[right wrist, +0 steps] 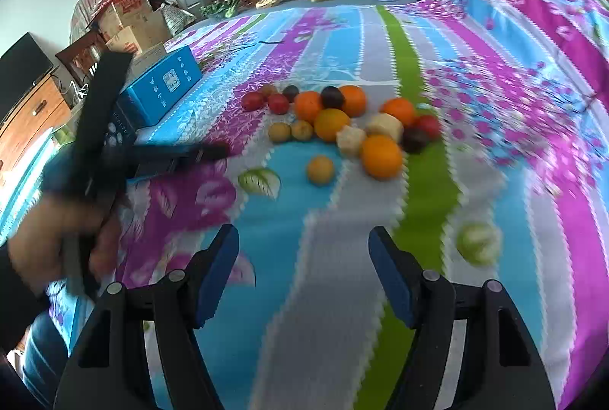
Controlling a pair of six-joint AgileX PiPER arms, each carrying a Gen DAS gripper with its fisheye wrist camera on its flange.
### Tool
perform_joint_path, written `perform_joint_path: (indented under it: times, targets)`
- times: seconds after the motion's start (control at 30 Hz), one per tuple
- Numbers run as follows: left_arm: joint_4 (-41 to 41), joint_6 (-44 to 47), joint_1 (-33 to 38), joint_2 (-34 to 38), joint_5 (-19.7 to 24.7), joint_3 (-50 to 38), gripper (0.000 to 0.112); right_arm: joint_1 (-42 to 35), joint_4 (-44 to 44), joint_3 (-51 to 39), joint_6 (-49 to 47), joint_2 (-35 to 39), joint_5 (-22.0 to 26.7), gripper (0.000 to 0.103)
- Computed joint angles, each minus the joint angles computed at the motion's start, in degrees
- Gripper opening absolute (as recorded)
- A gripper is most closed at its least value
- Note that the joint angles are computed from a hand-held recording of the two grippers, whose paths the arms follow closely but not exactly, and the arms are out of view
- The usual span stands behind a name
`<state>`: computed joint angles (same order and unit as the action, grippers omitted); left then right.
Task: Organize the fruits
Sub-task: 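Grasp a red tomato with the left tool while the right tool grasps a yellow-brown fruit, then carry the tomato and yellow-brown fruit over the basket and open both tools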
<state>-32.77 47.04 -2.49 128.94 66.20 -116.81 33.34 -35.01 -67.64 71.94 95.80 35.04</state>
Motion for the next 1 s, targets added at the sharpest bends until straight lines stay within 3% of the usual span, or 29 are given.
perform_joint_path:
  times: [0.13,0.2,0.37,0.4,0.47,0.57,0.8,1.0]
  targets:
    - [-1.86,2.5,0.22,-1.29,-2.92,3.32,0.026,-5.7,7.9,-5.38,-9.47,6.21,-4.36,0.068]
    - [-2.03,3.21,0.12,-1.55,-3.87,4.05,0.027,-7.29,10.24,-8.78,-12.77,9.64,-3.63,0.067]
    - [-2.44,4.47,0.05,-1.99,-5.1,5.96,0.028,-9.47,14.58,-13.98,-19.22,14.65,-2.53,0.053]
    - [-2.71,4.94,0.22,-2.43,-5.43,6.84,0.028,-9.57,14.68,-14.58,-19.48,15.4,-2.39,0.052]
    - [-2.97,4.74,0.26,-2.33,-5.29,6.81,0.028,-9.44,13.3,-15.0,-18.06,16.4,-2.02,0.04]
    - [-3.04,4.97,0.2,-2.62,-5.76,7.38,0.027,-9.13,10.27,-14.24,-14.68,16.28,-1.42,0.028]
    - [-3.21,4.63,0.75,-6.25,-7.29,10.91,0.026,-7.35,7.18,-14.14,-11.1,13.67,1.38,0.028]
    - [-1.8,-0.24,2.71,-11.31,-5.17,11.13,0.026,-2.8,5.03,-18.42,-9.14,10.48,9.45,0.028]
